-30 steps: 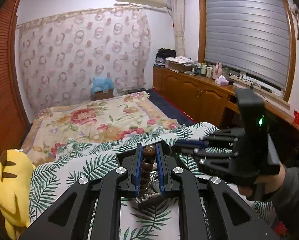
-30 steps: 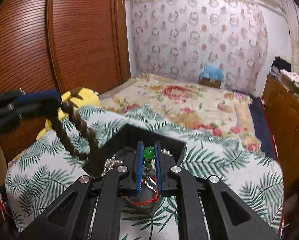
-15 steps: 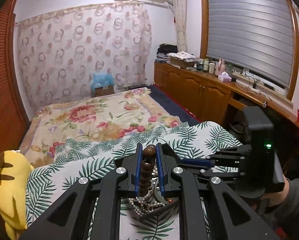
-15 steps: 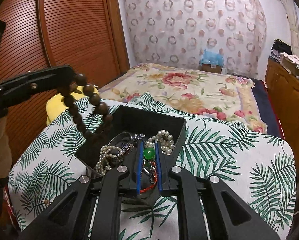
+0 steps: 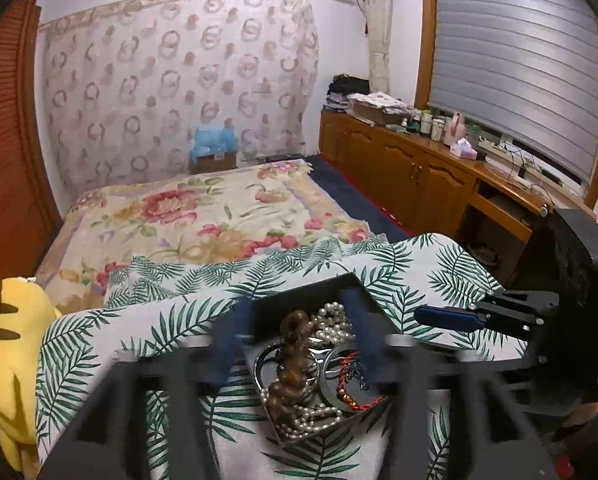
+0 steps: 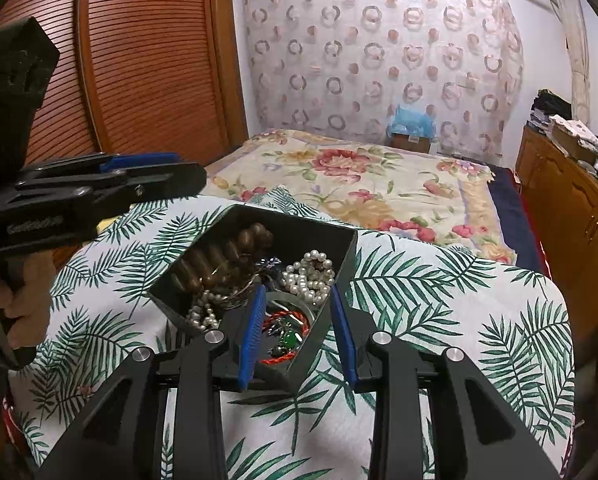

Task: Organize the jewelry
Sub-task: 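Grasp the silver ring with the left gripper while the right gripper grasps the gold ring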

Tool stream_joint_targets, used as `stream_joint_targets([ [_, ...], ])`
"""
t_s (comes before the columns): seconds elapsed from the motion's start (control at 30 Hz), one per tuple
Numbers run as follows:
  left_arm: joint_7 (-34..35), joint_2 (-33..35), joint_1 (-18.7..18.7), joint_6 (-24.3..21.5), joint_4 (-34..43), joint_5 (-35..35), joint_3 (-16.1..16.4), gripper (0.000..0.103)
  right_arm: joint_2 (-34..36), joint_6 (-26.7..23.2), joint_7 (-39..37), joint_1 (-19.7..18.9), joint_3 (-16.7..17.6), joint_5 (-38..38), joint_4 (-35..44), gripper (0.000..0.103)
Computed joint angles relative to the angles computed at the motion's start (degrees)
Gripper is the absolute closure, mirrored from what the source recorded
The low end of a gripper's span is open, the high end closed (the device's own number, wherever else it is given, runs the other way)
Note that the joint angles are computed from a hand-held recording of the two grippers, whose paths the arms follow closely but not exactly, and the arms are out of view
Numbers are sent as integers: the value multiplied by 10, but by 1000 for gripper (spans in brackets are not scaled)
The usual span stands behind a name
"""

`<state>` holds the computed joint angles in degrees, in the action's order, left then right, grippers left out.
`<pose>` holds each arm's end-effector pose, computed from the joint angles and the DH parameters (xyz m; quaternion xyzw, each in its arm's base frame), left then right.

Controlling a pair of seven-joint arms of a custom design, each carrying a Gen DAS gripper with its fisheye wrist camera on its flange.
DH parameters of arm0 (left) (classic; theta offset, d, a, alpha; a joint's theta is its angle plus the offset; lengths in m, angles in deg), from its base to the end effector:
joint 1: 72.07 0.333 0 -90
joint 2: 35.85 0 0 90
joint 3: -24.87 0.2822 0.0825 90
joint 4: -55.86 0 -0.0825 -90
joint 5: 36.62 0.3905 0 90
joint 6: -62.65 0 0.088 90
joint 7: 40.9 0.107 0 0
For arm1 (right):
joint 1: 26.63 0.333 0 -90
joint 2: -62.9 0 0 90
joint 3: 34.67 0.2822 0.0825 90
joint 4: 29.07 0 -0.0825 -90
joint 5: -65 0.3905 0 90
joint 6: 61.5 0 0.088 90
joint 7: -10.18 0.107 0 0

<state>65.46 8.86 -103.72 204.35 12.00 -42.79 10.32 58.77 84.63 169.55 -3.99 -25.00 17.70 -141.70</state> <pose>0.6089 -0.4894 0.5826 -0.2999 0.8314 -0.4490 0.1313 0.4941 0.3268 0.5389 -0.6050 0.6654 -0.2927 0.3249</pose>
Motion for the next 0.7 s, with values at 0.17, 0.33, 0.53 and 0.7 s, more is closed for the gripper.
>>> stream_joint_targets([
  [0.17,-3,-76,23,59,-127,-10,-1,20,-11,0,22,5,9,-18,-8,60],
  [0.33,-7,-137,42,101,-226,-11,-2,8,-16,-1,49,13,21,-42,-14,48],
  [0.53,-29,-195,54,131,-317,-1,5,8,-10,-8,54,28,30,-57,-8,29],
  [0.7,-31,-239,67,143,-397,11,3,8,3,-9,40,45,33,-55,0,21],
])
